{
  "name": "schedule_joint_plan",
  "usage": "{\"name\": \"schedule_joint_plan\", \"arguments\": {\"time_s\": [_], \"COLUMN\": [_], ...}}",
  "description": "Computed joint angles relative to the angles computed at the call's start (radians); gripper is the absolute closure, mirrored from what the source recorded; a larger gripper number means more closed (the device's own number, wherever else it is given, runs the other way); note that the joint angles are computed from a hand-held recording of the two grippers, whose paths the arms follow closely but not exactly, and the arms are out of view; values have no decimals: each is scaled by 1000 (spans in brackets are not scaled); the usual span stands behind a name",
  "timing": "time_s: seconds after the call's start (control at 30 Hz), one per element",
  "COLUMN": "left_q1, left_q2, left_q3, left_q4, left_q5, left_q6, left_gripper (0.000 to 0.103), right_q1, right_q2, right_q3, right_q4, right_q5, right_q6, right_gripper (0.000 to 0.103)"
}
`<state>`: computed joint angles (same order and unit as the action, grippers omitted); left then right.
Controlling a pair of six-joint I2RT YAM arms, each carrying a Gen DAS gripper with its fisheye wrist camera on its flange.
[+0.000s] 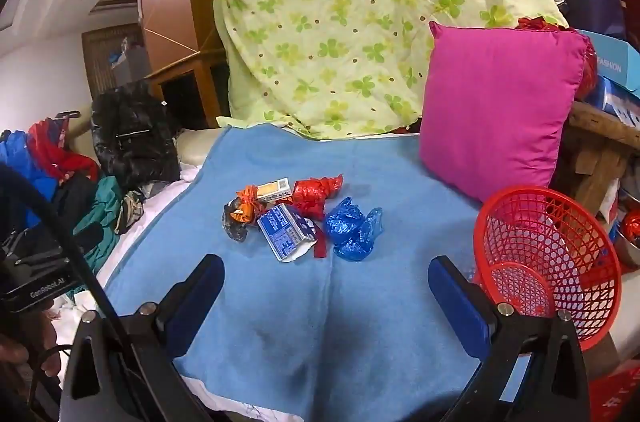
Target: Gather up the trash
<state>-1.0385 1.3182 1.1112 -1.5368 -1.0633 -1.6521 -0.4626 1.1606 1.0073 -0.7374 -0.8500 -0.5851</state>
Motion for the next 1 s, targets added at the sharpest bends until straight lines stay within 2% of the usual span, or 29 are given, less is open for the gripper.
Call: {"name": "schedule_joint_plan", "arguments": {"time_s": [0.3,0.33,0.43,0.67,0.77,0.8,0.83,1.0], "left_q1": [10,10,0,-4,-5,-5,-3,9], "left_q2": [-6,-6,0,5,3,1,0,-4], "left_q3": [-5,-3,1,4,3,2,1,-10], "left_q4": [22,25,5,-1,-1,0,2,29], "left_q5": [6,6,3,1,6,7,8,16], "left_q6": [39,45,23,17,16,17,18,43], "left_gripper": [0,0,0,0,0,0,0,0], "right_q1": [22,-1,16,15,14,13,15,28], "right_q2": [-16,-35,-48,-53,-106,-103,-73,-45], "right_q3": [-6,-23,-39,-35,-102,-99,-60,-32], "right_q4": [10,-8,38,59,159,157,96,55], "right_q5": [11,-2,16,22,15,14,24,49], "right_q6": [38,12,45,60,72,71,60,58], "right_gripper": [0,0,0,0,0,0,0,0]}}
